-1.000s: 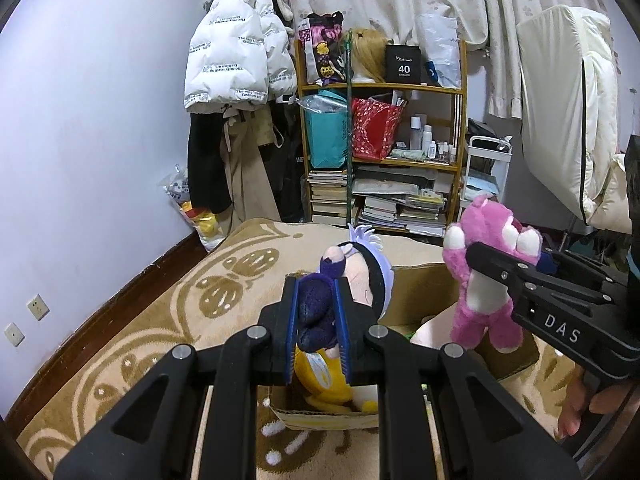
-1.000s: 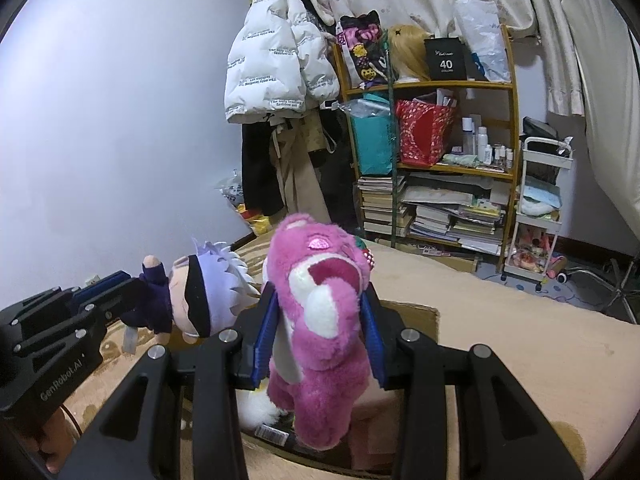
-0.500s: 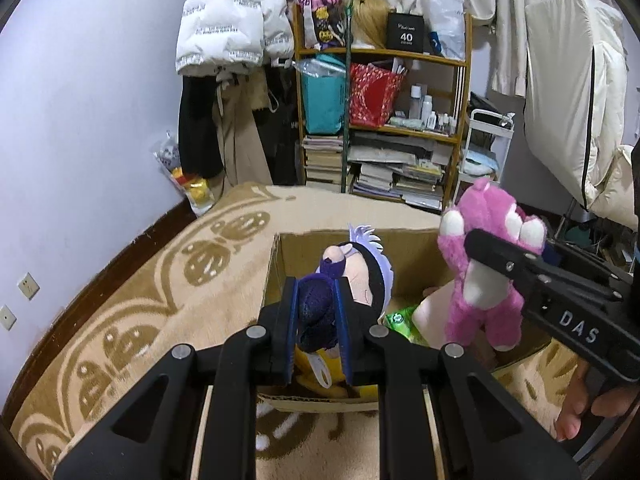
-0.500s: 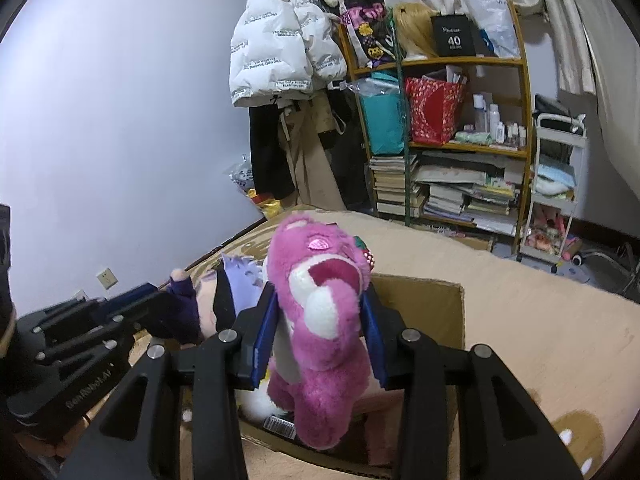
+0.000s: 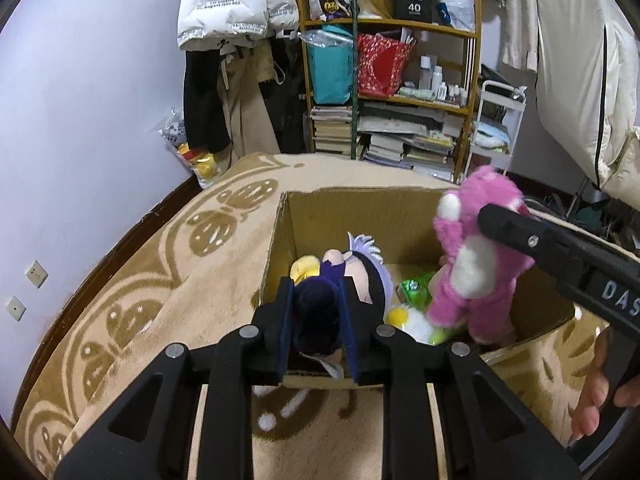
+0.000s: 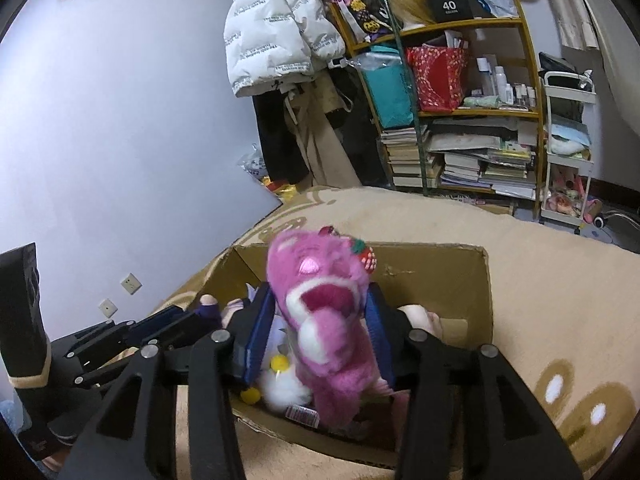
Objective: Organize soft objects
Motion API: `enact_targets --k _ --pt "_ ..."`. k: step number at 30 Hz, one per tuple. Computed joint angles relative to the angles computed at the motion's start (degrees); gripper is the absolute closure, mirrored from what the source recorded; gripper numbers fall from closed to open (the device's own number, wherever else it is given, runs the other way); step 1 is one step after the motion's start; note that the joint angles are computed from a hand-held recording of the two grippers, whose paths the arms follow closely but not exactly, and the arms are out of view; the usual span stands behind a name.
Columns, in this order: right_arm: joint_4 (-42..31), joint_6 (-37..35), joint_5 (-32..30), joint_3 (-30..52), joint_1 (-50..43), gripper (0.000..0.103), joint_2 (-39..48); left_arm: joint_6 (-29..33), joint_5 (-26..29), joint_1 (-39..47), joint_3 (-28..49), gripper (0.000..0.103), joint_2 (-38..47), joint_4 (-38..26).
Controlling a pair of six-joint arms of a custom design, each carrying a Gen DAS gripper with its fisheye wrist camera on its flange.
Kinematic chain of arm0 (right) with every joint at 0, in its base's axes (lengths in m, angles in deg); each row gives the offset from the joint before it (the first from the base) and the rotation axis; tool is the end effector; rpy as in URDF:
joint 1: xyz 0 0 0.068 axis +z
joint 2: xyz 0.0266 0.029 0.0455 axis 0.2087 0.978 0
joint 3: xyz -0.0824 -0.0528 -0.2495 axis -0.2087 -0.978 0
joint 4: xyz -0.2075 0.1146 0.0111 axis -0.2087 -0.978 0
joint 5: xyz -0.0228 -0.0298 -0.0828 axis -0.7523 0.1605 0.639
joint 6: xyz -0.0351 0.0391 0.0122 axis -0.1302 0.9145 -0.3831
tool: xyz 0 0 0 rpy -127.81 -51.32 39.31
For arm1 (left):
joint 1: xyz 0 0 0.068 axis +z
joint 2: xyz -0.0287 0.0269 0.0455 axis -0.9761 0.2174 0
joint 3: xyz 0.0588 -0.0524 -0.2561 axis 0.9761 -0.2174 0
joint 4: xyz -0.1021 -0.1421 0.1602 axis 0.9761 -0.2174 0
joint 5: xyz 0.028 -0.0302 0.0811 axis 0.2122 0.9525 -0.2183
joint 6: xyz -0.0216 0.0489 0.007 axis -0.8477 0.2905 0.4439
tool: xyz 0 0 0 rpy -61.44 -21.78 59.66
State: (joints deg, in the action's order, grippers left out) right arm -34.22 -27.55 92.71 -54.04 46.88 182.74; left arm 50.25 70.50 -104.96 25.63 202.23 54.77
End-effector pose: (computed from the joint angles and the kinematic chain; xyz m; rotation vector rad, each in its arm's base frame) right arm 0.2533 0.1528 0.0957 0.5850 2.0794 0.2106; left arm 0.3531 -0.1893 0.1092 0.8517 2.1972 -0.2903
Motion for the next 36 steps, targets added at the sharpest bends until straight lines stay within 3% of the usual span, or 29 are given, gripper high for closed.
enact_targets --k 4,6,11,18,23,32,36 --pt "-1.80 1.10 1.73 -0.38 1.07 0.040 -1.62 0.20 0.03 0.21 -0.61 0.075 -1.09 -1.44" --pt "-3.55 2.30 3.00 -0.70 2.00 0.037 -2.96 0.29 0.20 0.49 -1.82 0.056 -2.19 -0.84" --pt "-8.76 5.76 6.21 -1.01 4.79 0.031 -6.04 0.87 0.27 1.17 -7.12 0.041 -6.65 2.82" --pt "-23.15 13.33 13.81 0.74 11.81 0.017 -12.27 1.59 1.06 3.18 -14.48 0.012 -14.91 5.76" --pt "-37.51 20.62 20.77 4.80 18.12 0.000 -15.12 2.18 3.06 5.23 -20.55 0.007 -22.52 7.26" --pt "-63.09 34.92 28.39 15.25 27.83 0.000 -14.75 3.28 5.60 8.81 -27.54 0.003 -33.43 7.01" --pt "-76.11 45.25 30.46 20.31 32.16 0.000 -11.97 4.56 6.05 9.78 -30.33 0.003 -37.92 6.55"
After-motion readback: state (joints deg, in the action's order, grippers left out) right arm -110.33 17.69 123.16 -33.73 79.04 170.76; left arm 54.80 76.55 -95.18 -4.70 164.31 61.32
